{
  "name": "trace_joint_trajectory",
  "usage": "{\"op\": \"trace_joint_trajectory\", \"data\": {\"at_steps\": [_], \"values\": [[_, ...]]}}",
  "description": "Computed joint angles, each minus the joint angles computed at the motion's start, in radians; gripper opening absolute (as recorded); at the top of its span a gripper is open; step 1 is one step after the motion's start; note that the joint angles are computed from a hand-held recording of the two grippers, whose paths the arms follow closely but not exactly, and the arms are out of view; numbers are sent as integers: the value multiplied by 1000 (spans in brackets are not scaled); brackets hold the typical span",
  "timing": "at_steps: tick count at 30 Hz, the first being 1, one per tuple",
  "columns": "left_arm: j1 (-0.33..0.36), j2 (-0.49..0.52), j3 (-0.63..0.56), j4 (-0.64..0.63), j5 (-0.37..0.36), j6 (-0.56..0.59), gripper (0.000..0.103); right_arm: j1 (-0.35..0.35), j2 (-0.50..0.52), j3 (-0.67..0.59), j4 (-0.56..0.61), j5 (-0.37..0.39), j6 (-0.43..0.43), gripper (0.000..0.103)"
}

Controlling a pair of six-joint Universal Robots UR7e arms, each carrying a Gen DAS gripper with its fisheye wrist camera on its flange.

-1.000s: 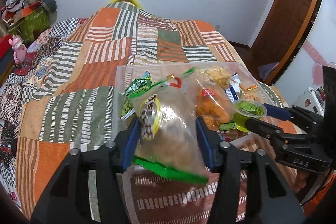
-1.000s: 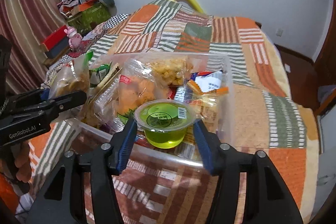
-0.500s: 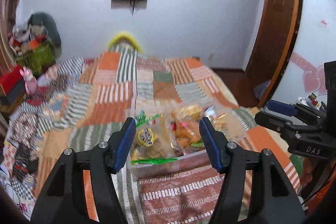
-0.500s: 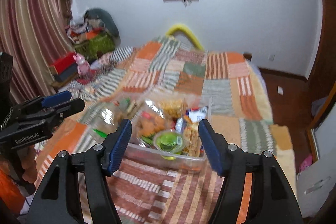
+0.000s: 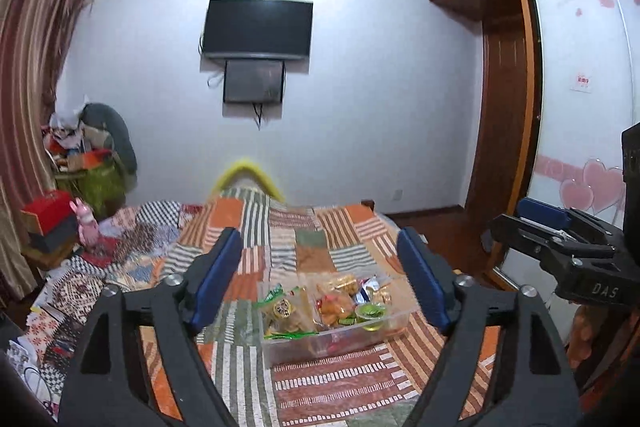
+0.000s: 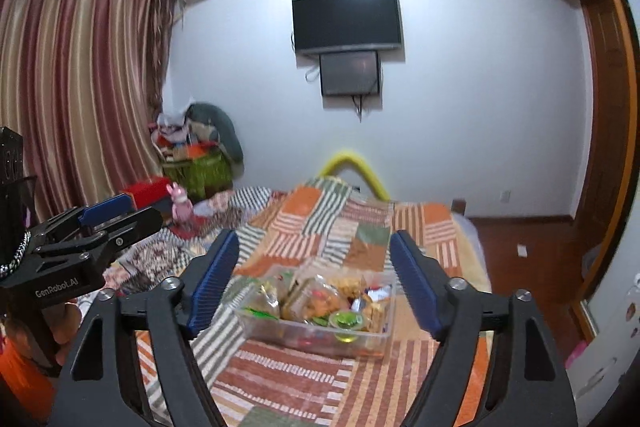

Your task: Organize snacks

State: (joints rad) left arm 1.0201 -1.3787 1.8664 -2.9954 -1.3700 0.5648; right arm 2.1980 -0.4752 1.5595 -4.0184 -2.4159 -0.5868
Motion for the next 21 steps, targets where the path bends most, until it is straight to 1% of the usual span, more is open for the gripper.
{"op": "trace_joint_trajectory", "data": {"at_steps": [1,2,4,6,9,13,17,21], "values": [[-3,-11,10,-6,-2,0,90,6,5,-3,-16,-1,-11,82],[-7,-20,20,-17,1,1,91,11,9,-2,-29,-4,-20,84],[-16,-34,42,-41,14,9,98,18,18,-5,-45,-12,-34,86],[-22,-45,61,-64,25,14,101,21,26,-10,-52,-22,-38,92],[-28,-56,79,-78,38,18,103,23,38,-17,-76,-28,-45,102],[-32,-63,95,-83,51,18,103,28,46,-19,-102,-37,-63,103],[-32,-65,102,-91,55,19,103,36,63,-41,-130,-66,-98,103],[-32,-71,109,-90,55,21,103,38,63,-38,-143,-74,-89,103]]}}
